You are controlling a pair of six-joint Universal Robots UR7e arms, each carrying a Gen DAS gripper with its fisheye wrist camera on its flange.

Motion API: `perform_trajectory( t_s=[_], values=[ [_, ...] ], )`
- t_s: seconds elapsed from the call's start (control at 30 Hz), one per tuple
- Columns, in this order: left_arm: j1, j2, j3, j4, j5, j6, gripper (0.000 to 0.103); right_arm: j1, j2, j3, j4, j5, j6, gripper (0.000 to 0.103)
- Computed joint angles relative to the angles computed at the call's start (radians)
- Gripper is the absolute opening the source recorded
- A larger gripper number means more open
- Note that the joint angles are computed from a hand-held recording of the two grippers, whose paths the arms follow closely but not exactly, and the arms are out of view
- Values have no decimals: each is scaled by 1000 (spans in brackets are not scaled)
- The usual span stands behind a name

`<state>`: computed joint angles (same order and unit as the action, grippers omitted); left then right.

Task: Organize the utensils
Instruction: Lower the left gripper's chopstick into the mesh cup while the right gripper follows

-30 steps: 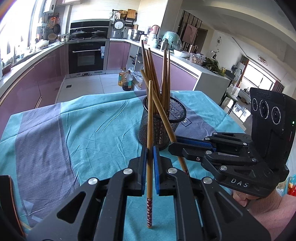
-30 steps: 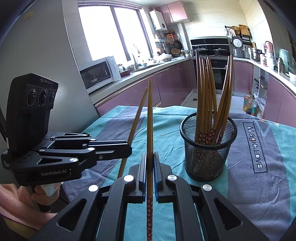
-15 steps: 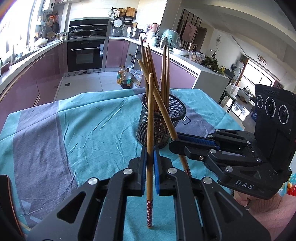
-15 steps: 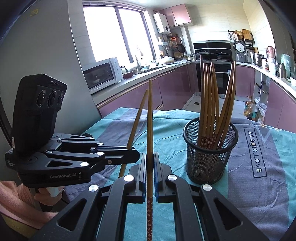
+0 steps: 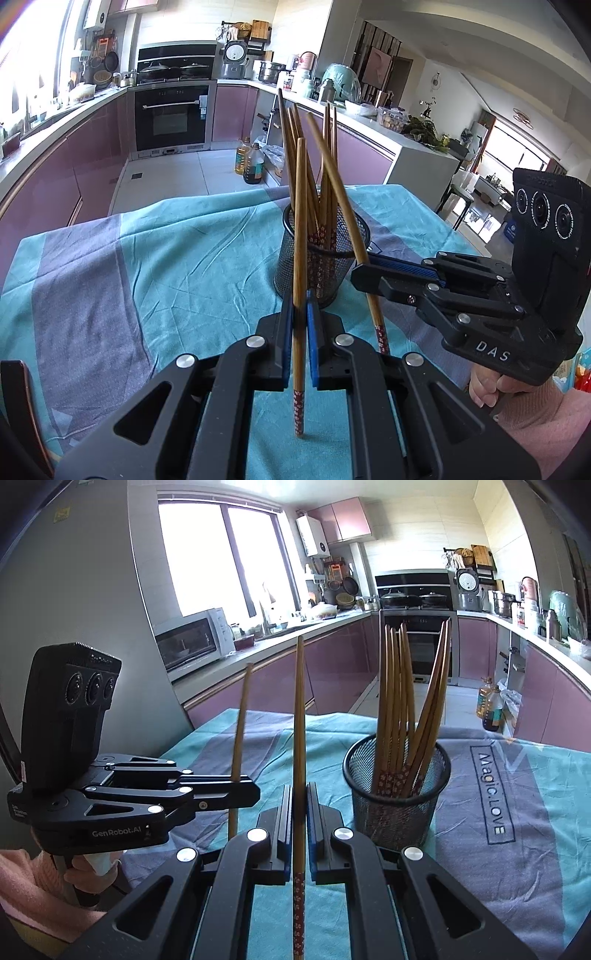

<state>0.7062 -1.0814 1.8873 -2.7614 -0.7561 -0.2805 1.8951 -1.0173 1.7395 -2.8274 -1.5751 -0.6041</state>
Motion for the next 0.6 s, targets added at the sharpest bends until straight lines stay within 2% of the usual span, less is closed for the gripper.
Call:
perform_trajectory(
  t_s=[0.4, 0.6],
  values=[
    [-2, -21, -27, -19, -31, 51, 7, -7, 7, -38, -28, 13, 10, 6],
    [-8, -19, -40, -37, -17, 74, 7, -6, 7, -49, -44, 13, 3, 6]
  ],
)
